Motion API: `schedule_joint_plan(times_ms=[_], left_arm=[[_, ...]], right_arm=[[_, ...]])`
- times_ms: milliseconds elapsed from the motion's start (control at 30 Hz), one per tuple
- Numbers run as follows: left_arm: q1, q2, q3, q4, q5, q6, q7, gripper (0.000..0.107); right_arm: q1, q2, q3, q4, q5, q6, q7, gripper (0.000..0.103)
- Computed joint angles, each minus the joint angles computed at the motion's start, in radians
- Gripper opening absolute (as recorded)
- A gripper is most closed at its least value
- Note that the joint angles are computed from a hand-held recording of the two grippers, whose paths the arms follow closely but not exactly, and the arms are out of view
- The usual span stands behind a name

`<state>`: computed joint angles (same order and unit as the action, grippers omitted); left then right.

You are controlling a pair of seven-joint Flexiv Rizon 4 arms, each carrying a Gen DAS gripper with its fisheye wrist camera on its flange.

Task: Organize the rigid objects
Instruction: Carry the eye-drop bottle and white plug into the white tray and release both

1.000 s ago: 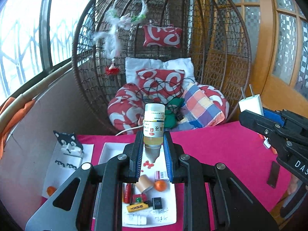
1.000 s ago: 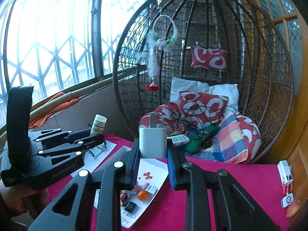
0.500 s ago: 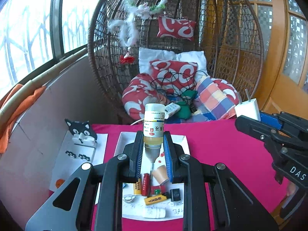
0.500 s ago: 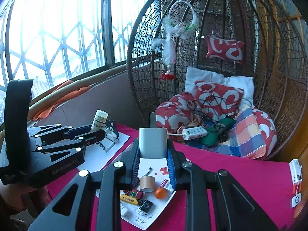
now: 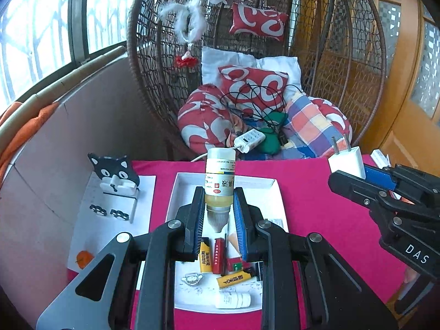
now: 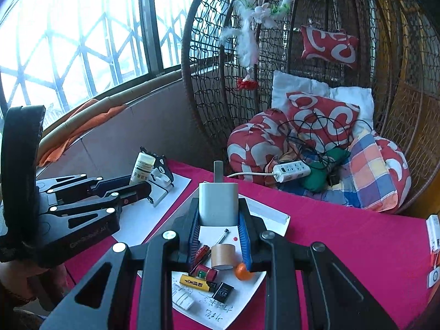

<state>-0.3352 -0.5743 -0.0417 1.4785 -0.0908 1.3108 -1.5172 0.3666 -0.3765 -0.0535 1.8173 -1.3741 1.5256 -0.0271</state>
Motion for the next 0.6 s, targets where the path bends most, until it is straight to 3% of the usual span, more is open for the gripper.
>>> schedule_joint_plan(times_ms=[333,600], left_arm=[[0.032,-0.044,-0.036,-0.05,-0.036,-0.059,0.066,0.02],[0.054,-0.093,-0.055,-0.111,-0.068,-0.139,0.122,0.02]], right_arm=[[0.05,-0.037,0.007,-0.02,0.213,-0.058,-0.15,0.025],[0.071,-0.099,0.052,-0.062,0.497,-0.124,-0.344,0.025]])
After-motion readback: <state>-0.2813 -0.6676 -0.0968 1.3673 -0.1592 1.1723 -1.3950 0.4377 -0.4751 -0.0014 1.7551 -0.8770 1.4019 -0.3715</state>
